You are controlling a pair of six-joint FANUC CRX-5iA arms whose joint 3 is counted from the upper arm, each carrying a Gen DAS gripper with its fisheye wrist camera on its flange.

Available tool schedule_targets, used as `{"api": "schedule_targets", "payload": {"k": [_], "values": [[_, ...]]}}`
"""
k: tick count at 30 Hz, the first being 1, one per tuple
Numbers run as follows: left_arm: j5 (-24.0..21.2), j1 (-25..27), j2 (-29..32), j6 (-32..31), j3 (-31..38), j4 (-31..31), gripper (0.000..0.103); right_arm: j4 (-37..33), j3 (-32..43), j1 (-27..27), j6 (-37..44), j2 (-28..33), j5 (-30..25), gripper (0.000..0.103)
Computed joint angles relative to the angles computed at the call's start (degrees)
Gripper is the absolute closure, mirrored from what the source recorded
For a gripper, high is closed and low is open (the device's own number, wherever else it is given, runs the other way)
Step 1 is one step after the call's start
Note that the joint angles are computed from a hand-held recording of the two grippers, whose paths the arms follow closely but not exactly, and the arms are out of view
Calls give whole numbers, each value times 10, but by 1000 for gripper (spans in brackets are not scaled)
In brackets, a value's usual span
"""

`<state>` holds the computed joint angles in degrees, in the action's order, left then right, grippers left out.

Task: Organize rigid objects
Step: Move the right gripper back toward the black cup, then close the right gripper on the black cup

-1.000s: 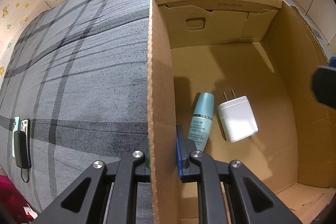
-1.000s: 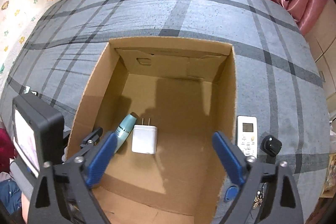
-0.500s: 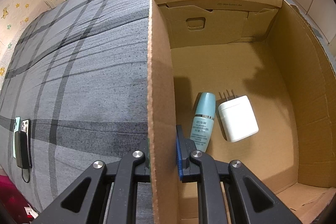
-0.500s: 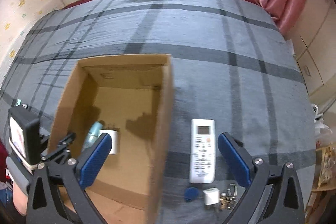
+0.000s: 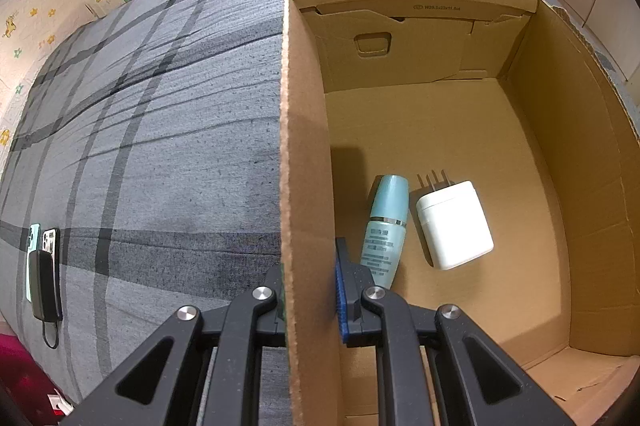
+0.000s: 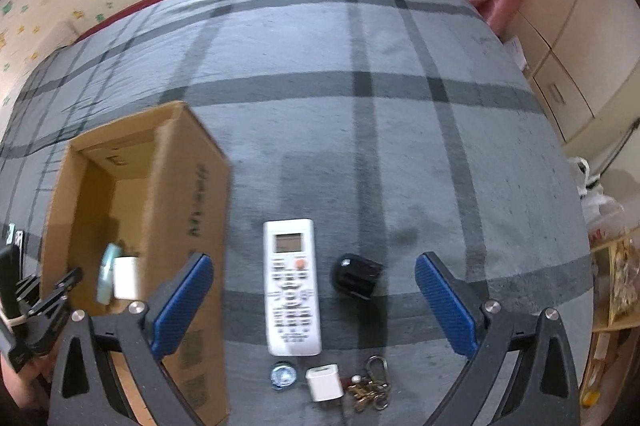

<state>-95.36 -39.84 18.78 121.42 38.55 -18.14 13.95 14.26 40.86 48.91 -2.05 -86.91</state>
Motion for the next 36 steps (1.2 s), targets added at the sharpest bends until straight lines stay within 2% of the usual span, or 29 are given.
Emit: {"api": "schedule_targets", "payload": {"k": [14, 29, 30, 31, 33, 34, 35, 36], "values": [[-3, 0, 1, -2, 3, -2, 89, -49, -62, -66, -1, 4, 33, 0], [-4, -1, 2, -2, 5, -4, 89, -68, -80, -80, 14, 11, 46, 5], [-4, -1, 2, -2, 4, -4, 89, -67, -79, -79, 15, 12, 47, 7], [-3, -1, 1, -2, 4, -3, 89, -68, -78, -78, 14, 13, 47, 12], [-5, -1, 2, -3, 4, -4, 89, -81, -71, -81, 18, 17, 43, 29], [-5, -1, 3, -3, 5, -4, 89, -87, -69, -82, 19, 19, 42, 33], [-5, -1, 3, -3, 6, -5, 89, -96, -66, -85, 20, 20, 40, 44], [-6, -2, 4, -2, 6, -5, 89, -103, -65, -86, 22, 21, 40, 52]]}}
